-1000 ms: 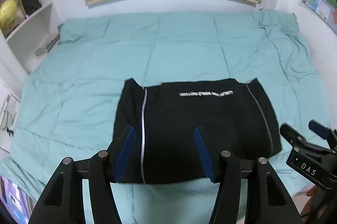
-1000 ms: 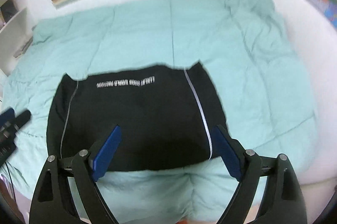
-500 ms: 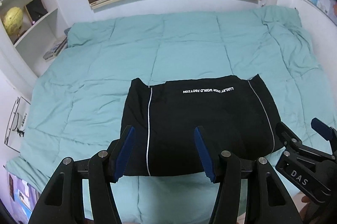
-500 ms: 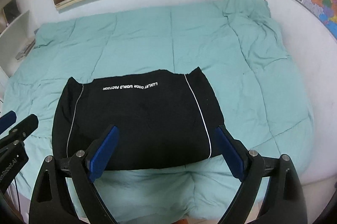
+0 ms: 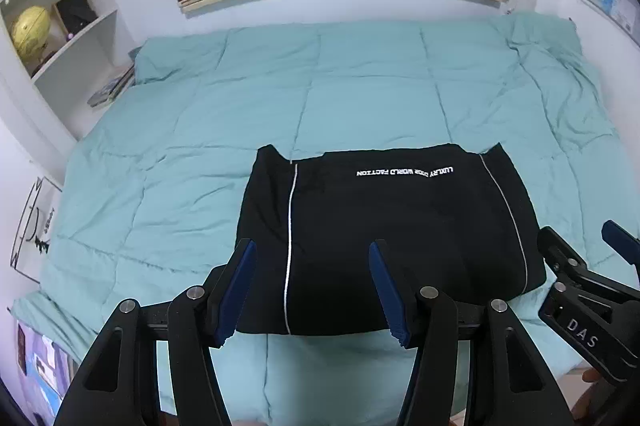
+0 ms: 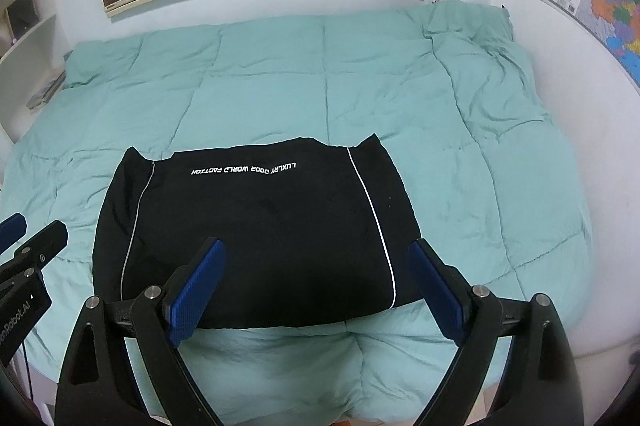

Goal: Fold large clothes

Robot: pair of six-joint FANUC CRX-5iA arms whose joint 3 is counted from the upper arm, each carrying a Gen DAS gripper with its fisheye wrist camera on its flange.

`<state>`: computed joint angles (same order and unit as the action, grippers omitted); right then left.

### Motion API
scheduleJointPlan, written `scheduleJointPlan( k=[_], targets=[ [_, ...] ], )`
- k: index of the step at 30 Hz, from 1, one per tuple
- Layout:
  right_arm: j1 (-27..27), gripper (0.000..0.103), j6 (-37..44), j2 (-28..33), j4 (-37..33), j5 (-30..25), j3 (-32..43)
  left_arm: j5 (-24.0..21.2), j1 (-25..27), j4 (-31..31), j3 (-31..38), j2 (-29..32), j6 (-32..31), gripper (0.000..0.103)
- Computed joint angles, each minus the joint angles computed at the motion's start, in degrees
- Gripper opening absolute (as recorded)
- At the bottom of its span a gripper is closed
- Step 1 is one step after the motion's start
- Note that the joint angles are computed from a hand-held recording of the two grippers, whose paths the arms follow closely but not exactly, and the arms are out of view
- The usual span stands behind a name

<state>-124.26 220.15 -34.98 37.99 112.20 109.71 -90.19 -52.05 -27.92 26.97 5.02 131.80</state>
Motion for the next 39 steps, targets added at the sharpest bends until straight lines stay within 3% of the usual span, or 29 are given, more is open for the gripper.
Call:
scheduleJointPlan(
  k=[20, 39],
  targets=[
    [-2.2, 0.093, -1.9, 3.8, -4.2, -4.3, 7.6, -1.6, -0.6, -0.2, 1.8, 2.0, 0.3, 0.06],
    [-4.1, 0.093, -2.0, 4.3, -7.7, -6.9, 10.4, -2.1, 0.4, 0.2, 1.9, 3.1, 0.4, 0.06]
  ],
)
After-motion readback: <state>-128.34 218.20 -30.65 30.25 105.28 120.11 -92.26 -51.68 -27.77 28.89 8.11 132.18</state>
